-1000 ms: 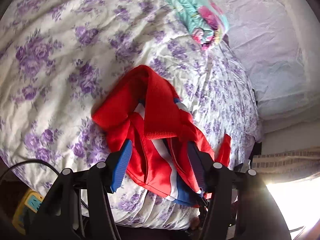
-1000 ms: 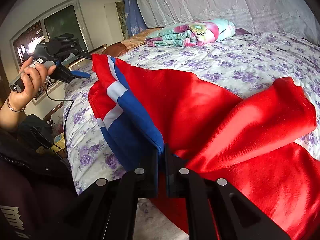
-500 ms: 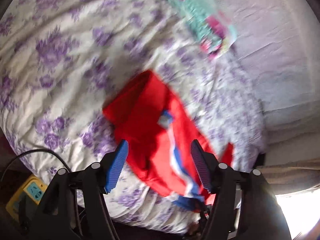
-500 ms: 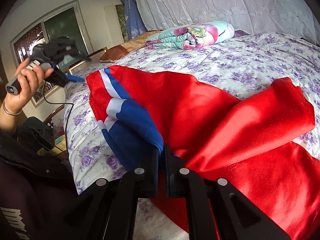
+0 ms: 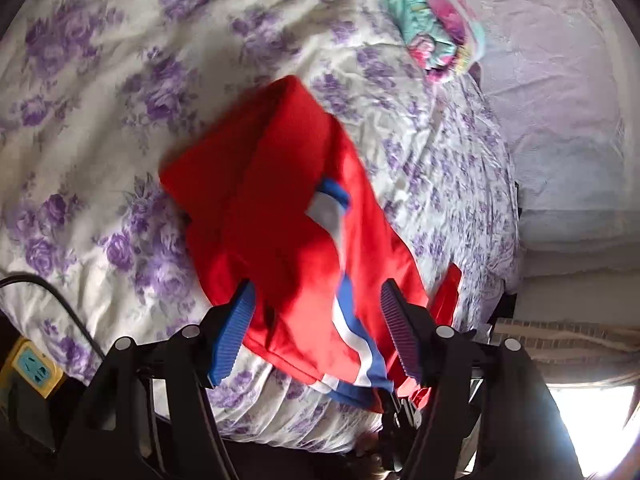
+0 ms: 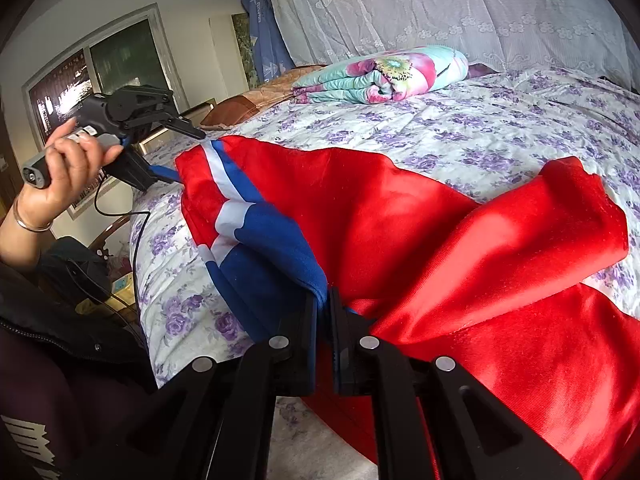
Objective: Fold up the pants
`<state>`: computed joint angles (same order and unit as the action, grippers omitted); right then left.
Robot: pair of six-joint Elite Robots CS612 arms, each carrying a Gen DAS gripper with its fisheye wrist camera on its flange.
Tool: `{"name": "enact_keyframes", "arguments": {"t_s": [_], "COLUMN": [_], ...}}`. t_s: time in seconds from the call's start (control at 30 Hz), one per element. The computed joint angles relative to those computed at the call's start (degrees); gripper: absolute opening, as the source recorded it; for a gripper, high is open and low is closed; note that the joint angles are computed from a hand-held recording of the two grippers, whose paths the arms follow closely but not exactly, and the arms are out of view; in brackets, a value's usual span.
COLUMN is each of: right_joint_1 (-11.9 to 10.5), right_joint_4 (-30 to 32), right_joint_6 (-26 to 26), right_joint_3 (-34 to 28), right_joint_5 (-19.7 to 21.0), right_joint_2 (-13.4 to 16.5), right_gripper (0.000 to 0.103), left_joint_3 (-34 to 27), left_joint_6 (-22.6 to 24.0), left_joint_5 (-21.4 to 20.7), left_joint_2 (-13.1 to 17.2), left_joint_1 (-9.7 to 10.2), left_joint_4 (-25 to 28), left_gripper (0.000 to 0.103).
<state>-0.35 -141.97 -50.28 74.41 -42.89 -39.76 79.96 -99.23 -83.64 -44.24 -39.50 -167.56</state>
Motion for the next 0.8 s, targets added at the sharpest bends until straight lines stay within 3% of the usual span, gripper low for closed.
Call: {"name": "enact_keyframes", "arguments": {"t_s": [0.2, 0.23, 0.27, 0.33, 0.47, 0.53, 0.6, 0.67, 0.8], "right_joint_1": [0.0, 0.0, 0.0, -0.1, 0.2, 0.6, 0.9, 1.0, 1.4], "right_joint_4": [0.9, 0.6, 0.4, -0.2, -1.2, -1.5, -1.9, -0.8, -1.2], "right_joint_6": [-0.2, -0.2, -0.2, -0.1, -2.6, -5.7, -7.4, -7.2, -7.3], "right_joint_3": [-0.2, -0.1, 0.0, 0.2, 1.2, 2.2, 2.6, 2.1, 2.3], "right_joint_5": [0.1, 0.1, 0.2, 0.4, -0.7, -1.9, -3.4, -4.0, -6.4], "right_joint_2": [0.1, 0.0, 0.0, -0.1, -0.7, -1.4, -1.7, -1.6, -1.8], "right_gripper": [0.007, 0.007, 0.007, 0.007, 0.008, 0.008, 0.008, 0.008, 0.008], "left_joint_3": [-2.0, -2.3, -2.8, -3.6, -6.7, -8.0, -8.9, -8.0, -7.7], "left_joint_6": [0.6, 0.1, 0.9, 4.1, 11.0, 12.3, 14.0, 15.4, 20.5], "left_joint_5": [-0.5, -0.7, -0.5, 1.5, 6.9, 6.5, 3.0, 0.5, -0.4], "left_joint_2": [0.8, 1.1, 1.2, 0.7, -0.7, -0.6, 0.2, 0.7, 0.8], "left_joint_1": [0.77, 0.99, 1.18, 1.08, 0.00, -0.10, 0.46, 0.90, 1.39], "left_joint_4": [3.9, 4.7, 6.4, 10.2, 23.4, 29.6, 33.8, 32.4, 31.0], "left_gripper": [0.060, 0.038, 0.023, 0.013, 0.012, 0.013, 0.020, 0.021, 0.026]}}
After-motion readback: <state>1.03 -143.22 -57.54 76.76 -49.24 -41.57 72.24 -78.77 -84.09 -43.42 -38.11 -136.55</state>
